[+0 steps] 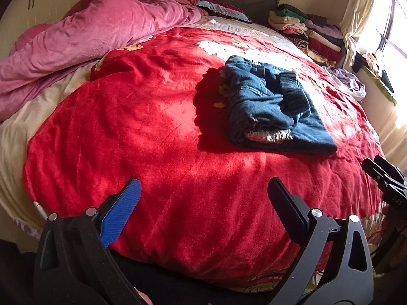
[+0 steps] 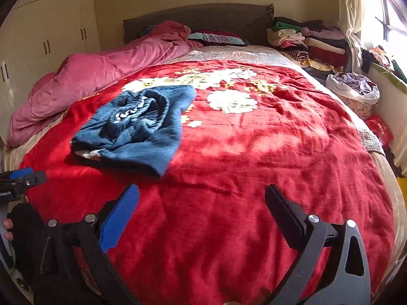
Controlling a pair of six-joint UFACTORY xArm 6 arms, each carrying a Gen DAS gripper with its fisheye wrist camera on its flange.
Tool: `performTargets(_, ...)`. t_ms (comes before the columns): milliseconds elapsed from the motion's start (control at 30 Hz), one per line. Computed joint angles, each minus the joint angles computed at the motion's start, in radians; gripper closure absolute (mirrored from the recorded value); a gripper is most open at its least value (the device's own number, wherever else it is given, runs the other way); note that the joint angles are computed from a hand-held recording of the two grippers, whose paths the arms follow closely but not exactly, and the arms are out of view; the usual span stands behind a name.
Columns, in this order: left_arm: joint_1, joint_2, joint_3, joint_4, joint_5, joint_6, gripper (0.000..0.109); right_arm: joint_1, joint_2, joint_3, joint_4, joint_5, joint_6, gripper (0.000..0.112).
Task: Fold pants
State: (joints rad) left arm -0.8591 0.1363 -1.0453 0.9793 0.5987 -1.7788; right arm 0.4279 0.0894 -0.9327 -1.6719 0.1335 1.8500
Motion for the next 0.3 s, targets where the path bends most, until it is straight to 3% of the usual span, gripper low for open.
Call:
performTargets(100, 0.062, -0.012, 0.004, -0.07, 0.037, 0.058, 0.015, -0.068, 0.005, -0.008, 0.021, 0.021, -0.033, 0.014)
performTargets(200, 0.18, -0.015, 0.018, -0.127, 0.041, 0.131, 0.015, -0.188, 0.034, -0.044, 0.06, -0.005, -0.089, 0.014)
performTargets(300, 0.311, 0.002, 0.015, -0.18, 0.041, 0.21, 0.015, -0.32, 0.087, -0.1, 0.182, 0.007, -0.23, 0.014)
